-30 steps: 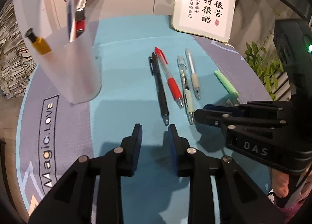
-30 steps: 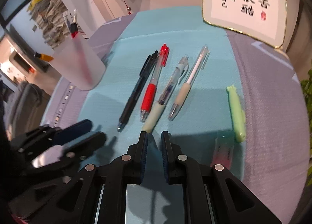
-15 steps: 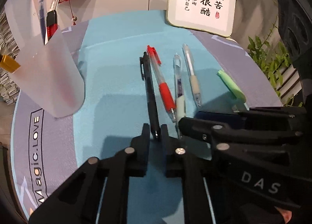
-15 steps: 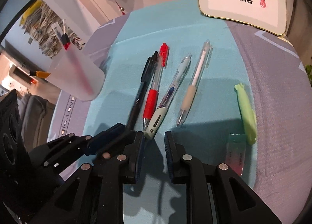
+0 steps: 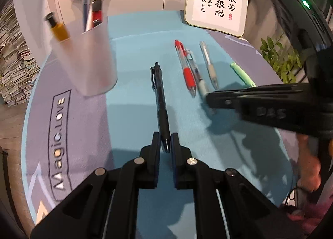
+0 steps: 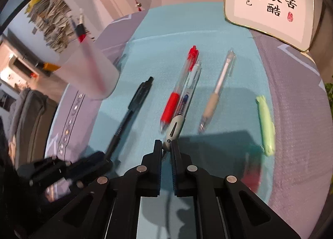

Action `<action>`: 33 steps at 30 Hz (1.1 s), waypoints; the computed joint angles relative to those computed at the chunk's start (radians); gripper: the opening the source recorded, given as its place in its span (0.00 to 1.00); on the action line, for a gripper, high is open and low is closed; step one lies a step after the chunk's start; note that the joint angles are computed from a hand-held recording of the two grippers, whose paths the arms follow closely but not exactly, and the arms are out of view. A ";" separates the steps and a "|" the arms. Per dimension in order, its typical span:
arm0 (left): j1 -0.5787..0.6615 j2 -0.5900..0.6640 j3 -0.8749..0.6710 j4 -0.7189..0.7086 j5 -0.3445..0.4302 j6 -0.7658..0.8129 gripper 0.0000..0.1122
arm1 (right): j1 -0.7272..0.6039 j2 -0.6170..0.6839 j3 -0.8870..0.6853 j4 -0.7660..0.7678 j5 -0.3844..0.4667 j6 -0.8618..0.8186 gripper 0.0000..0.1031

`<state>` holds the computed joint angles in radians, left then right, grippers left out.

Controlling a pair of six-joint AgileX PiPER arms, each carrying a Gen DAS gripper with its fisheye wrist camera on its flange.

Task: Organize stationery
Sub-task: 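Close the right tool on the clear white-grip pen while the left tool closes on the black pen, then lift the black pen with the left tool toward the cup while the right tool lifts the clear pen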

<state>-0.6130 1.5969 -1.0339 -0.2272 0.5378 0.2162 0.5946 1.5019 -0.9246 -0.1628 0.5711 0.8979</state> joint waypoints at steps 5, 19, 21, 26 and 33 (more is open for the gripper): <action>0.009 -0.031 0.042 -0.041 0.028 0.069 0.07 | 0.057 -0.125 0.086 0.050 0.075 -0.074 0.08; 0.017 -0.130 0.115 -0.063 0.081 0.094 0.07 | 0.269 -0.243 0.134 -0.217 0.249 0.184 0.22; 0.031 -0.124 0.092 -0.092 0.083 0.102 0.09 | 0.256 -0.229 0.124 -0.307 0.234 0.267 0.31; 0.007 -0.069 0.023 -0.032 0.064 0.033 0.10 | 0.086 -0.179 0.109 -0.195 0.068 0.149 0.33; -0.046 0.035 -0.066 0.070 0.065 -0.052 0.11 | 0.003 -0.079 0.045 -0.078 0.049 0.037 0.33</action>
